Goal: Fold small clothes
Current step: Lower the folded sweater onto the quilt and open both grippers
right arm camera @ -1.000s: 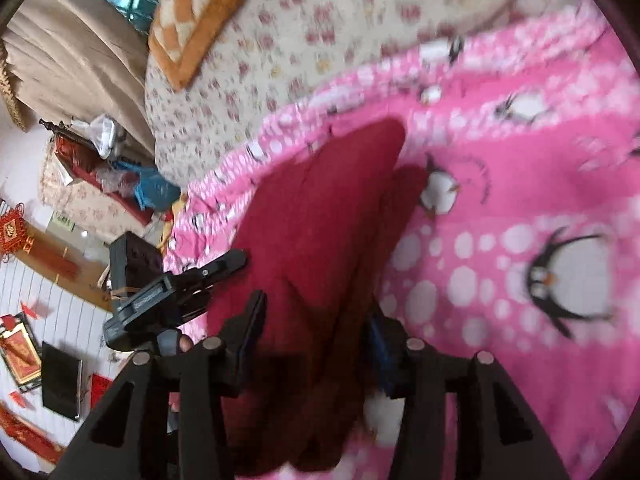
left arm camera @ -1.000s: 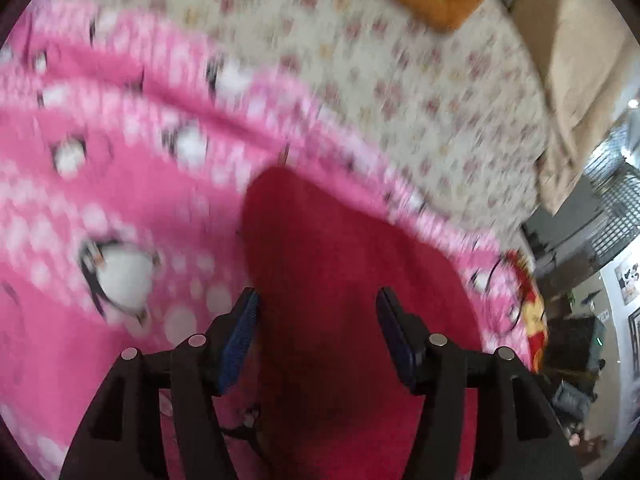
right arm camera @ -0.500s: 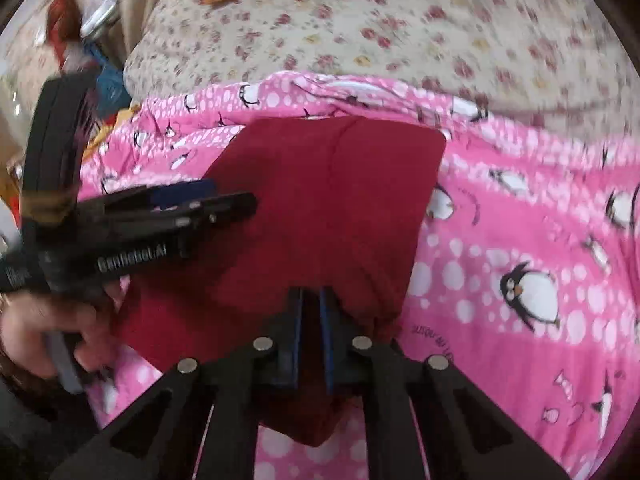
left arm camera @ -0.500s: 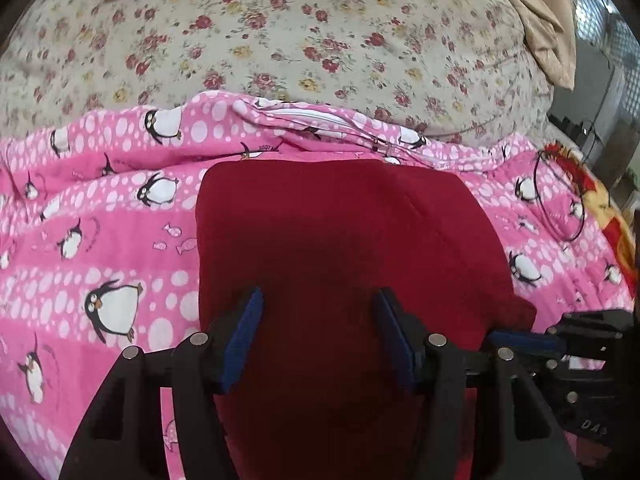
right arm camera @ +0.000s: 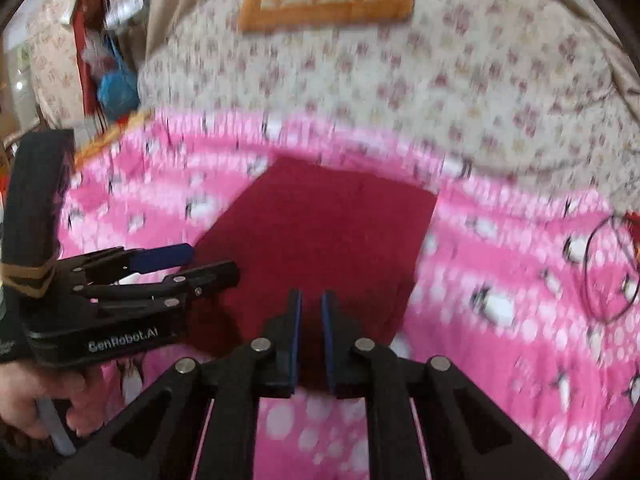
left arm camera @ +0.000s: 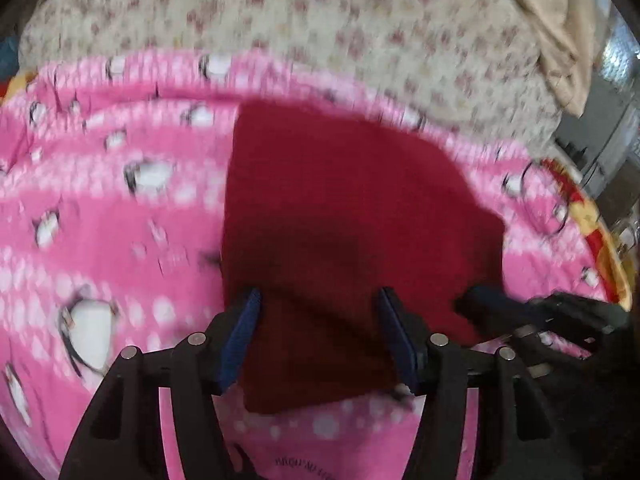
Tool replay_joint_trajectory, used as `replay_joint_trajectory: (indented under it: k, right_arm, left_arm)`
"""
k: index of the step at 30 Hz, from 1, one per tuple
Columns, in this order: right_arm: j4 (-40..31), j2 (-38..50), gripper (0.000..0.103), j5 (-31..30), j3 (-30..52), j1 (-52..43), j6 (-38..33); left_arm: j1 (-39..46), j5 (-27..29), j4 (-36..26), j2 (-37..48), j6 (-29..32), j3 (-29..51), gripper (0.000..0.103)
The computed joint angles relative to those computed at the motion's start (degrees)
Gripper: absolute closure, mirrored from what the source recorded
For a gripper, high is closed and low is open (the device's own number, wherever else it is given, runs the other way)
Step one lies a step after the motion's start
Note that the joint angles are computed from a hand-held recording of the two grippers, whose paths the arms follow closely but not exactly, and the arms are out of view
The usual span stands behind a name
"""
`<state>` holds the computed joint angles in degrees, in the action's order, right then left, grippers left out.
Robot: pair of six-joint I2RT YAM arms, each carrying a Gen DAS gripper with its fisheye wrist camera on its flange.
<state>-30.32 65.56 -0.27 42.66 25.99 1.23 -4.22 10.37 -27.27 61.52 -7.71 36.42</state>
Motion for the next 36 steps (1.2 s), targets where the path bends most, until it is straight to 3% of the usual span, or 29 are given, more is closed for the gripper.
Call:
replay_joint_trajectory:
  k: [2, 5, 8, 14, 18, 22, 25, 28, 30, 32, 36]
  right_arm:
    - [1.9, 1.6, 0.094, -0.6, -1.3, -0.9, -0.3]
    - [-0.4, 0.1, 0.095, -5.0, 1.8, -4.1, 1.2]
    - [1.3, -0.2, 0.09, -1.3, 5.1, -4.8, 1.8]
    - [2.7, 15.1, 0.086, 5.5, 20.0, -5.6, 8.8]
    - [3.9, 26.2, 0.082, 4.4, 26.4, -6.9, 11.0]
    - [3.7, 34.5, 0.082, 3.1, 29.0, -8.0, 10.8]
    - [6.5, 34.7, 0.082, 1.2, 27.3, -9.1, 9.8]
    - [6.2, 34.6, 0.081, 3.1, 27.6, -8.2, 8.3]
    - [5.5, 34.6, 0.081, 4.7, 28.0, -7.5, 7.4]
    - [3.8, 34.4, 0.08, 4.1, 28.8, -7.7, 7.5]
    - [2.0, 27.7, 0.077, 0.2, 25.8, -10.1, 7.2]
  left_arm:
    - [-0.6, -0.9, -0.7, 0.9, -0.1, 1.2, 0.06]
    - [4.3, 5.0, -1.0, 1.6, -1.4, 4.0, 0.06]
    - [6.3, 6.3, -0.3, 7.0, -2.1, 10.6, 0.06]
    - [4.2, 4.7, 2.3, 26.8, -1.2, 26.1, 0.06]
    - [2.5, -1.3, 6.8, 35.6, 0.0, 29.1, 0.06]
    - [4.0, 1.7, 7.3, 37.7, -0.4, 29.6, 0.057]
    - [4.1, 2.3, 6.9, 38.5, -0.5, 30.1, 0.055]
    - [3.9, 3.1, 5.6, 39.1, 0.3, 31.3, 0.048]
    - [4.8, 6.6, 5.0, 39.8, 1.1, 32.1, 0.037]
    - [6.1, 10.3, 5.4, 40.2, 1.4, 32.1, 0.033]
    - [7.7, 13.3, 7.9, 37.6, 1.1, 28.8, 0.033]
